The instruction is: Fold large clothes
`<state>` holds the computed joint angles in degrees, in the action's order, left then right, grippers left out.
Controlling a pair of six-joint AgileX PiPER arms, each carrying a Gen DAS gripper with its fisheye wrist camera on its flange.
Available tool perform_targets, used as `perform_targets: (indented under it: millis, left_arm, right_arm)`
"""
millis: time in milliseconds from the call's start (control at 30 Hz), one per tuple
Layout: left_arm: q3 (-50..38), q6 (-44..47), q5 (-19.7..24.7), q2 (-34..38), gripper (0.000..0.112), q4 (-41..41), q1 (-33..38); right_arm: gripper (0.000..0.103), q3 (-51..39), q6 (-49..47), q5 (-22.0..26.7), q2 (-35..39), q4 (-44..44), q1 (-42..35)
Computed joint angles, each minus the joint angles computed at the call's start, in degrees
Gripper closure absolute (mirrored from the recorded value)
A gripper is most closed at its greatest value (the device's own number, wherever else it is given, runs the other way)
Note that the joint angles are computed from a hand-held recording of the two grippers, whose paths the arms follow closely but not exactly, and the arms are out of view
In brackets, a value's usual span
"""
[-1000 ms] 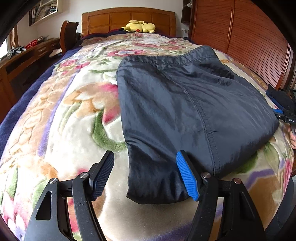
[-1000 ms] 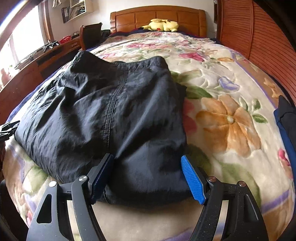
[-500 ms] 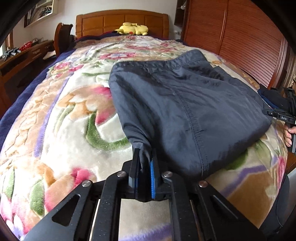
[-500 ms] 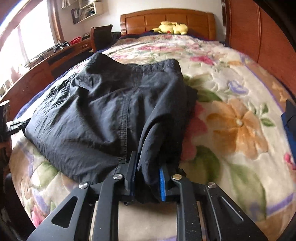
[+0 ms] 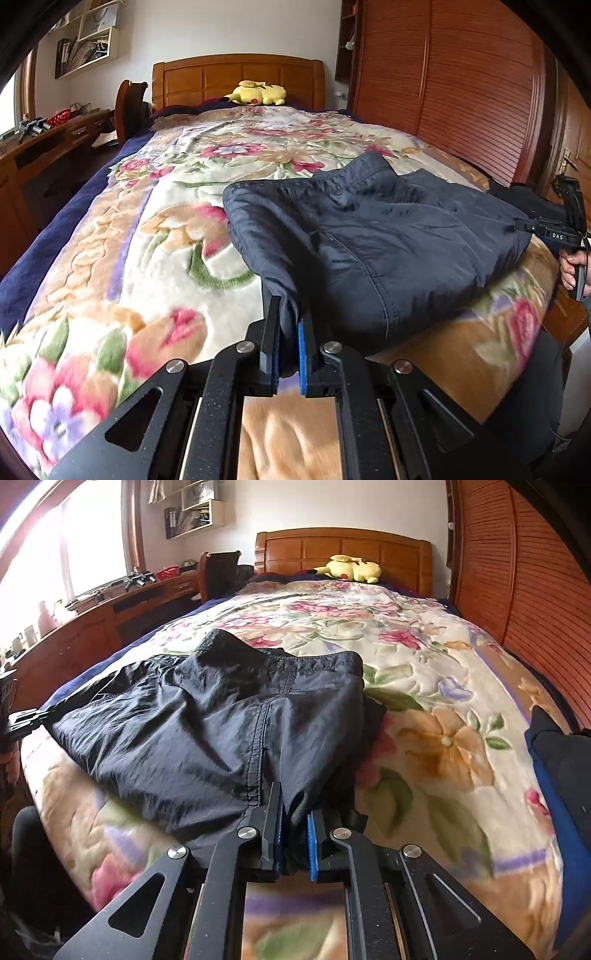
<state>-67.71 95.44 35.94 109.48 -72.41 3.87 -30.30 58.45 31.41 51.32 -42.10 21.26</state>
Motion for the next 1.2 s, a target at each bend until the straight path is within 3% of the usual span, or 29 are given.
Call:
perform_targets:
  millis: [100, 233, 400, 500, 567, 667, 767, 833, 1033, 1200]
  left_arm:
    - [2.7, 1.9, 0.0, -1.6, 0.105, -0.6, 0.7]
    - [2.0, -1.3, -2.6, -0.8, 0.103, 2.0, -0.4]
    - [1.7, -0.4, -4.4, -1.2, 0.096, -0.5, -1.2]
    - [1.5, 0.7, -5.1, -2.0, 0.091, -1.8, -1.5]
    - [1.7, 2.9, -5.7, -2.9, 0.088, -4.5, -1.5]
    - [0.2, 2.3, -3.4, -3.0, 0.07, -6.2, -0.7]
    - [-1.8, 0.6, -4.4, -2.4, 0.059, -6.5, -1.5]
    - [-3.0, -0.2, -4.8, -1.6, 0.036, -7.0, -2.1]
    - [-6.0, -4.2, -7.8, 1.2, 0.031, -4.7, -5.9]
    - [-6.5, -5.4, -8.9, 1.9, 0.031, -3.4, -8.4]
  right_arm:
    - [0.095, 1.2, 0.1, 3.5, -3.6, 1.7, 3.2]
    - [0.094, -0.1, -3.3, 4.7, -2.2, 3.9, 1.0]
    - [0.071, -3.0, -5.3, 4.2, -0.9, 5.2, -2.8]
    - [0.06, -5.3, -8.7, 1.3, 2.4, 5.5, -7.3]
    - [0.058, -7.2, -9.1, 0.1, 5.0, 4.7, -8.8]
    - [0.057, -12.3, -18.3, -4.9, 12.0, 10.4, -15.8]
    - [0.057, -18.7, -26.8, -8.3, 20.1, 15.8, -21.1]
    - [0.057, -24.1, -35.6, -9.0, 26.0, 22.9, -23.7]
    - [0.057, -39.0, -57.4, -6.8, 41.6, 44.9, -28.7]
    - [0.057, -49.6, -65.4, -1.4, 52.5, 52.7, -31.5]
